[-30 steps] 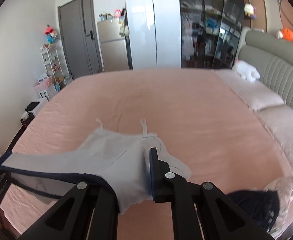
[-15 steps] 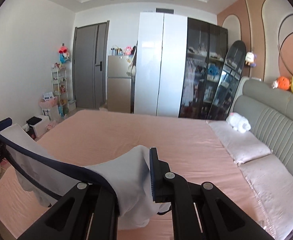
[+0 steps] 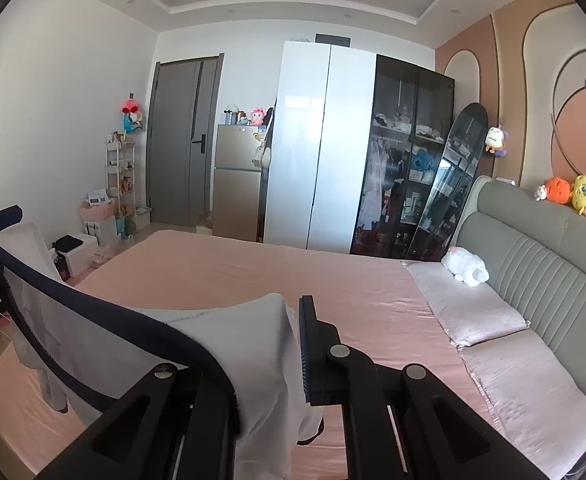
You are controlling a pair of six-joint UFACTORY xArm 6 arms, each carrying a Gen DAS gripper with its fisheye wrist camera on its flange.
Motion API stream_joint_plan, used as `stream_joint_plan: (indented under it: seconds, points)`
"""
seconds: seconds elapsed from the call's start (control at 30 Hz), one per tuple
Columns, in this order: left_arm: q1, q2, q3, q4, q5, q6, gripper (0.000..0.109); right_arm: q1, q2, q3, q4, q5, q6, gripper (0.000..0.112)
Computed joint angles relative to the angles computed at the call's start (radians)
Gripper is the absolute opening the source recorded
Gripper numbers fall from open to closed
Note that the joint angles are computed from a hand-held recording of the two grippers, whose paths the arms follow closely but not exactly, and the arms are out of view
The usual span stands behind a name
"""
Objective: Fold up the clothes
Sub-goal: 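Raise the shirt hem with both tools and pull it back over the bed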
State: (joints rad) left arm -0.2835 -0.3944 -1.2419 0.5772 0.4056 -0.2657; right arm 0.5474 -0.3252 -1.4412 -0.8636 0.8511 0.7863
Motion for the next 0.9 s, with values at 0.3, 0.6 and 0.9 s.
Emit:
stream_joint_plan:
  seconds: [0.3,0.6,0.9]
  points:
    - [0.002,0.198,-0.182,-0.132,0.069,0.136,0.026,-0.054,0.146,-0.121,0.078,-0.003,-0.091,0.006]
    - [-0.015,0.559,-0.683,0.062,0.171,0.089,0.026,-0.139,0.531,-0.619,0.191,0.020,-0.236,0.006]
    - [0.031,0.432,-0.472,0.257,-0.065,-0.124,0.028,-0.151,0.540,-0.597,0.121,-0.094,-0.125,0.006]
